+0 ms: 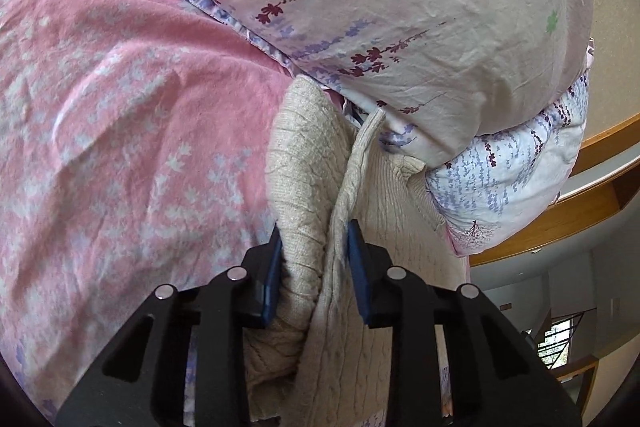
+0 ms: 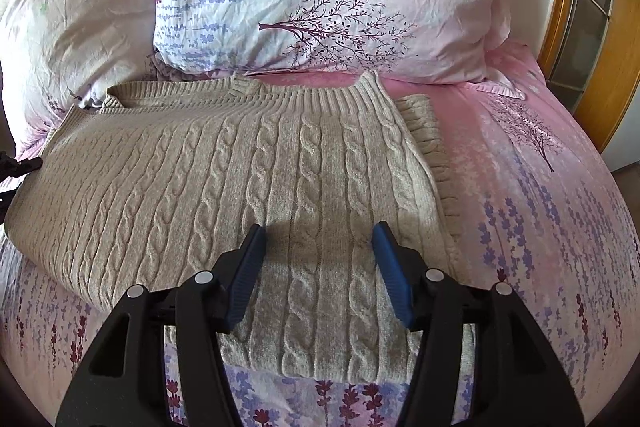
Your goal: Fold small clothes
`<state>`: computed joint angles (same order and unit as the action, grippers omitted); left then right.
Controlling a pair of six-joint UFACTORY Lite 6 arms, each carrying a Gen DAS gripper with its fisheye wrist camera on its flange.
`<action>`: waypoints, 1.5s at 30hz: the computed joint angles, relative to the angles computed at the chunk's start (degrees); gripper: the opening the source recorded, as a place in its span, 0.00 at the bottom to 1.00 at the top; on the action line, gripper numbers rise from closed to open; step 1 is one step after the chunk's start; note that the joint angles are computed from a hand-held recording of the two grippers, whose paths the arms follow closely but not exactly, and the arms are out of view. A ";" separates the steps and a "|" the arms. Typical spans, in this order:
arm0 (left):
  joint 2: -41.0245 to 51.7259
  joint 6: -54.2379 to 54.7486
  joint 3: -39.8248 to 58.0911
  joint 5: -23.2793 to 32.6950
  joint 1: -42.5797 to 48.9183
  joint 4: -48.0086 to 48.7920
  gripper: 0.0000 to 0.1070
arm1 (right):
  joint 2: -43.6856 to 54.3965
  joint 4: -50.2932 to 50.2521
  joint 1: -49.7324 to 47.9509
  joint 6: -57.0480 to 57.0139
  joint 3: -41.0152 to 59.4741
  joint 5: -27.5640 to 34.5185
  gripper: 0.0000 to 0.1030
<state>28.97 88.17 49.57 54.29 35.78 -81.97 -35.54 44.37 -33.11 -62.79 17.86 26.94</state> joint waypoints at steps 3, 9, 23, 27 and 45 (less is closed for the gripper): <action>-0.09 -1.57 0.20 0.11 -1.57 0.53 0.26 | 0.06 1.04 -0.42 -0.98 -0.05 0.32 0.57; -2.47 -3.27 -1.88 6.02 -1.42 -1.62 0.17 | 0.42 3.66 -3.22 -4.07 0.53 3.40 0.57; -24.58 -6.43 -14.29 5.91 -31.10 -22.03 0.15 | 1.27 10.03 -30.26 -19.59 4.37 25.73 0.57; -18.57 -2.76 -12.17 3.49 -44.45 -33.04 0.15 | 6.02 10.93 -37.01 -23.72 6.34 29.17 0.57; -31.50 0.72 -18.12 -13.55 -47.28 -27.52 0.64 | 36.45 10.54 -26.81 -8.20 26.13 48.78 0.56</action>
<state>-2.52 88.89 31.45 40.73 -11.50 -109.49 0.91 54.91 -59.91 -70.99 43.99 75.72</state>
